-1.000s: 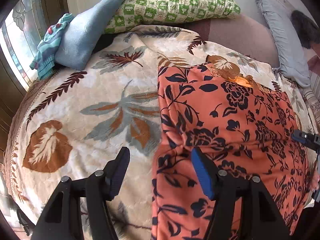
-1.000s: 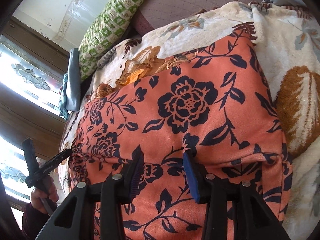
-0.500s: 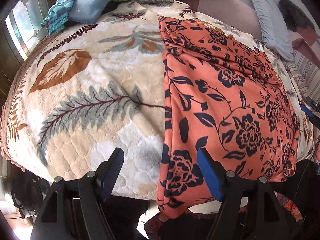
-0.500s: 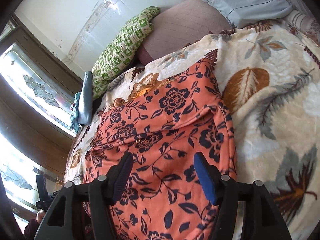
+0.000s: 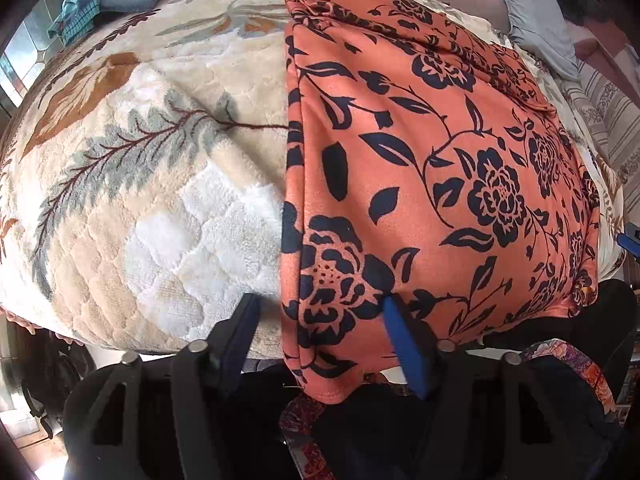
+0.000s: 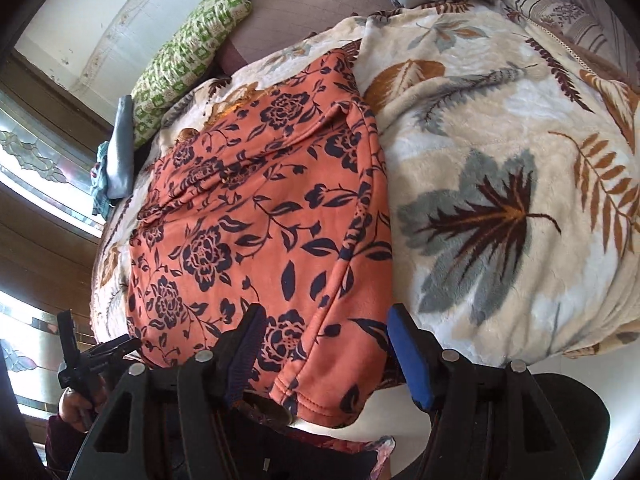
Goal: Fold small clothes
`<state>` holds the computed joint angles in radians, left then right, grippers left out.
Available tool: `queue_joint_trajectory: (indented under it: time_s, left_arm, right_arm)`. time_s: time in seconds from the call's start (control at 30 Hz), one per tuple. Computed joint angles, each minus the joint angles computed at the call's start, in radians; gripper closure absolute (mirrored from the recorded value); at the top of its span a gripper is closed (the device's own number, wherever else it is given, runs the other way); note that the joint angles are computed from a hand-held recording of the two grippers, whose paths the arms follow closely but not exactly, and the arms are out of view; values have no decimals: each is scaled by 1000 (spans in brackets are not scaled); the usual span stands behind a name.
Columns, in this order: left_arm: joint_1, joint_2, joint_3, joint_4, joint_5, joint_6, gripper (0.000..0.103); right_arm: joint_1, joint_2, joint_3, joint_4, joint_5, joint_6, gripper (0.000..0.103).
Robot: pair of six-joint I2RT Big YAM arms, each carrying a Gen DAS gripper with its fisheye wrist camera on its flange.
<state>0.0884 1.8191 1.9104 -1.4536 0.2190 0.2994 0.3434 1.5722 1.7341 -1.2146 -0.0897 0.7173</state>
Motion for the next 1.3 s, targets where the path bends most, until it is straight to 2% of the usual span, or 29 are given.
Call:
queue_joint_trajectory:
  time_s: [0.07, 0.1, 0.13, 0.27, 0.33, 0.37, 0.43, 0.57, 0.67, 0.8, 0.83, 0.93, 1.0, 1.03, 1.07, 1.2, 1.3]
  left_arm:
    - [-2, -14, -17, 11, -7, 33, 67]
    - [-2, -16, -17, 7, -6, 42, 72]
    - [0, -18, -18, 5, -2, 45, 75]
    - [20, -28, -35, -4, 43, 50, 75]
    - [26, -43, -59, 13, 48, 51, 71]
    - [36, -47, -72, 13, 52, 65, 60]
    - [34, -58, -92, 24, 50, 75, 48]
    - [-1, -106, -156, 100, -48, 90, 43]
    - [-17, -135, -200, 155, -118, 93, 41]
    - [-14, -152, -226, 176, -119, 87, 41]
    - [-11, -155, -231, 181, -122, 92, 41]
    - [-9, -173, -255, 198, -129, 97, 41]
    - [-13, -167, -241, 194, -133, 93, 41]
    - [-17, -159, -231, 195, -137, 89, 41]
    - [-15, -163, -238, 202, -140, 90, 41]
    - [-12, -167, -240, 208, -145, 87, 41]
    - [-8, -172, -244, 209, -145, 89, 41]
  right_arm:
    - [14, 20, 24, -32, 15, -8, 36]
    - [23, 34, 40, -57, 31, -11, 36]
    - [31, 50, 57, -82, 42, -10, 36]
    - [53, 94, 85, -142, -8, 6, 36]
    - [75, 117, 99, -169, -2, 18, 36]
    - [84, 129, 108, -183, -2, 22, 36]
    - [104, 161, 137, -215, 12, 24, 36]
    - [137, 222, 203, -280, 90, 10, 36]
    - [144, 224, 197, -280, 113, 21, 36]
    - [146, 209, 163, -265, 125, 21, 37]
    - [145, 200, 151, -255, 126, 28, 40]
    - [136, 179, 127, -239, 124, 39, 62]
    - [125, 156, 106, -229, 106, 47, 69]
    - [121, 153, 107, -236, 106, 45, 78]
    - [118, 147, 106, -244, 114, 43, 81]
    - [91, 118, 111, -278, 193, 29, 86]
    - [54, 91, 107, -282, 191, 54, 87]
